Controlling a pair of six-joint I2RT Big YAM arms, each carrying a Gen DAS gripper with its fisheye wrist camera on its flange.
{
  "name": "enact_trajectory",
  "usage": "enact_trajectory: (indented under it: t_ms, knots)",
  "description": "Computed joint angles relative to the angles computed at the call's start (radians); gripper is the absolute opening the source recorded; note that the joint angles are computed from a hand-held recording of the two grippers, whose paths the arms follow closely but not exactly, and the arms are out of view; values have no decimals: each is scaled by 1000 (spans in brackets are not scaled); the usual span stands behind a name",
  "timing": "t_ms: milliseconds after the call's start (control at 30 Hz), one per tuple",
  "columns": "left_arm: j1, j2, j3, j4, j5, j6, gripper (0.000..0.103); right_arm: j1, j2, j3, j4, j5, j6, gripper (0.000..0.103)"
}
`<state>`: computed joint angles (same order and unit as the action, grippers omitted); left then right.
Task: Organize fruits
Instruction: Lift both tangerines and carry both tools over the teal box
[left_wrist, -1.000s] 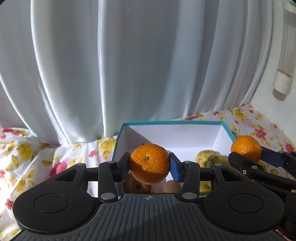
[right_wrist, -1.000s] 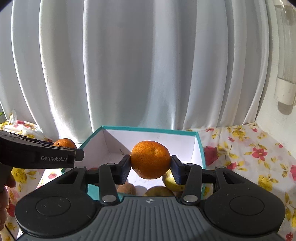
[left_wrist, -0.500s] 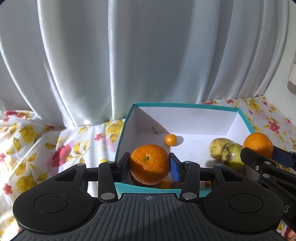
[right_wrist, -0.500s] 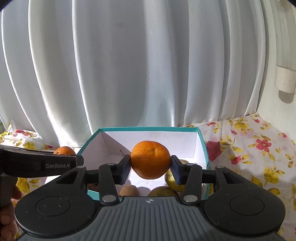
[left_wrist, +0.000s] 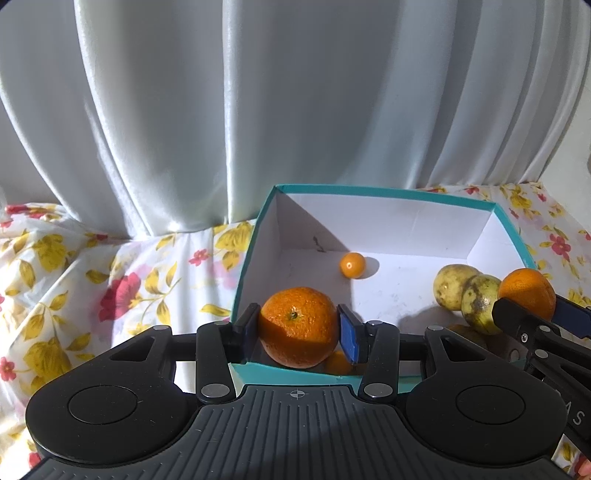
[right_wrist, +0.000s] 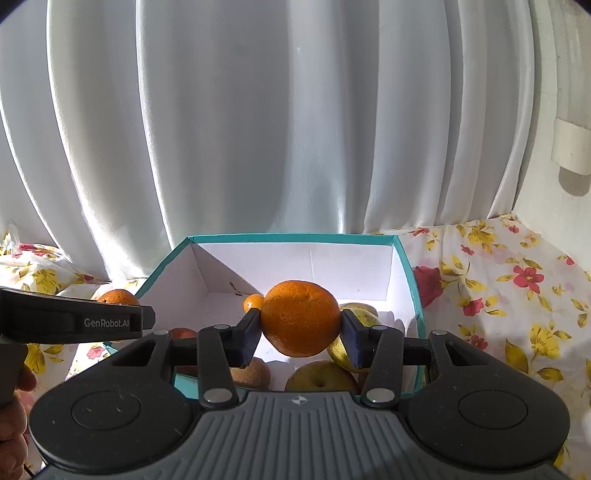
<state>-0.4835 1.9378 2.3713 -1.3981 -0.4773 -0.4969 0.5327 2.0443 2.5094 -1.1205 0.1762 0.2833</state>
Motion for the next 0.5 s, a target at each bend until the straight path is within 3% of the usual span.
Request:
enact_trajectory:
  t_ms: [500]
  knots:
    - [13, 24, 18, -18, 29, 0, 49, -4, 59, 78, -75, -1, 5, 46]
